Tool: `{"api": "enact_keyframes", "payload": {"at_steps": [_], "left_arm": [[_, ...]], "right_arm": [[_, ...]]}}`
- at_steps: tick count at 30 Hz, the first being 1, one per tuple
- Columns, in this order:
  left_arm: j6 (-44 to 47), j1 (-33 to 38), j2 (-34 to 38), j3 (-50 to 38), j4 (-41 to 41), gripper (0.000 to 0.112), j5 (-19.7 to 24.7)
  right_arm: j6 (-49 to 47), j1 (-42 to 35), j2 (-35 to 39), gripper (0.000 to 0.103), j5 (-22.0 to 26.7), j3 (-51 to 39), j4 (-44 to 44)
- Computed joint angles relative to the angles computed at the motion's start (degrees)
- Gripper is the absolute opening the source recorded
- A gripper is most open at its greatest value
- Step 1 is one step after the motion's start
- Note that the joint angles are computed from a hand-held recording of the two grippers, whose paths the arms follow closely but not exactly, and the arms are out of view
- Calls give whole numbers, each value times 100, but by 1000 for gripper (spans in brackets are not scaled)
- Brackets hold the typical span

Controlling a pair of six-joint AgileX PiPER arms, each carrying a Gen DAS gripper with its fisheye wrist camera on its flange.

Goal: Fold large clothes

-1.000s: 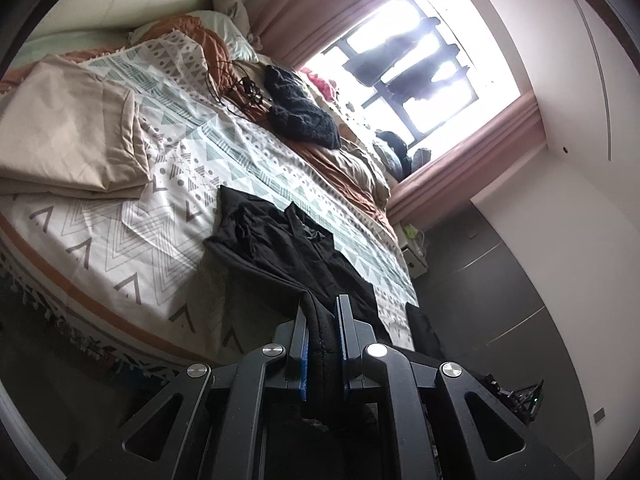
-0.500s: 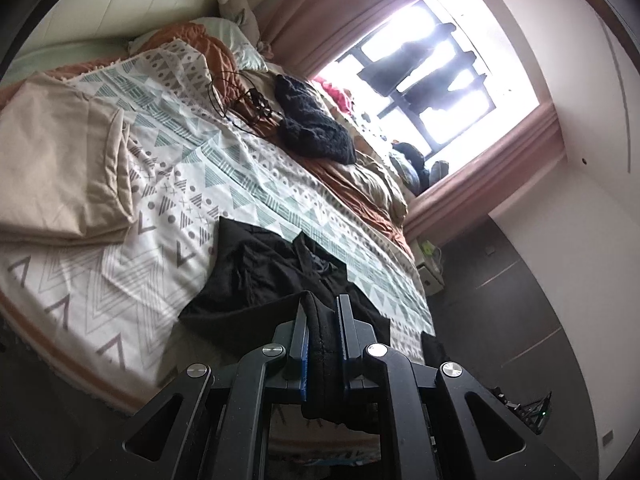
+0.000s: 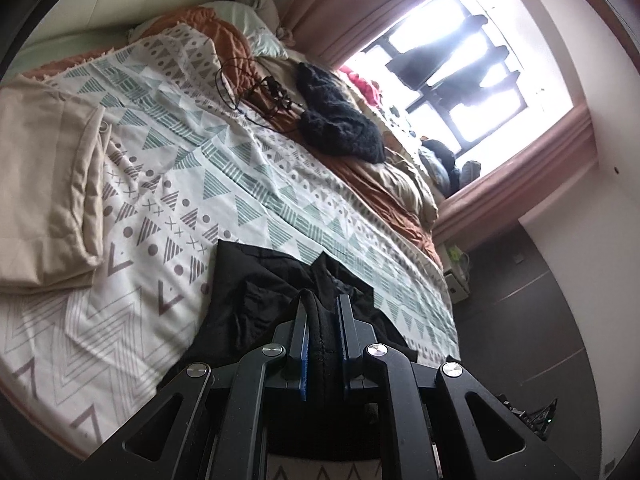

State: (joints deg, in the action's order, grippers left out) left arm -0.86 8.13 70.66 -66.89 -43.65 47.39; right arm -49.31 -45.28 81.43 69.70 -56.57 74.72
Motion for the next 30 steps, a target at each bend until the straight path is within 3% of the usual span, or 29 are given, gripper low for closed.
{"api": "enact_keyframes", "payload": {"at_steps": [12,25,27,28,29,30], "left_arm": [[-356,-393,1921,-1388,459,12,-615],[-1082,-577,3957,-3256,1082,13,-594],[-1479,-613,4286,-3612,1393,23,-387],[-1627,-622,4383,-3746,1535,38,-282],[-1679,-609,4434,-3773,1578,57,-246],[-1614,-583,4385,-3640,1509,64,-337]], "right_arm": [[507,1291,1501,14,-1313,-1372,131],[1427,2200,2943,14,-2439,-3155,-680],[1845,2325,3237,15,-2564,-3538,-1033],[2193,2417,3353,18,-2640,-3734,-1399],[2563,2499,3449,30,-2681,-3916,-1807],[2901,2574,3516,39,-2744,-4041,-2214]]}}
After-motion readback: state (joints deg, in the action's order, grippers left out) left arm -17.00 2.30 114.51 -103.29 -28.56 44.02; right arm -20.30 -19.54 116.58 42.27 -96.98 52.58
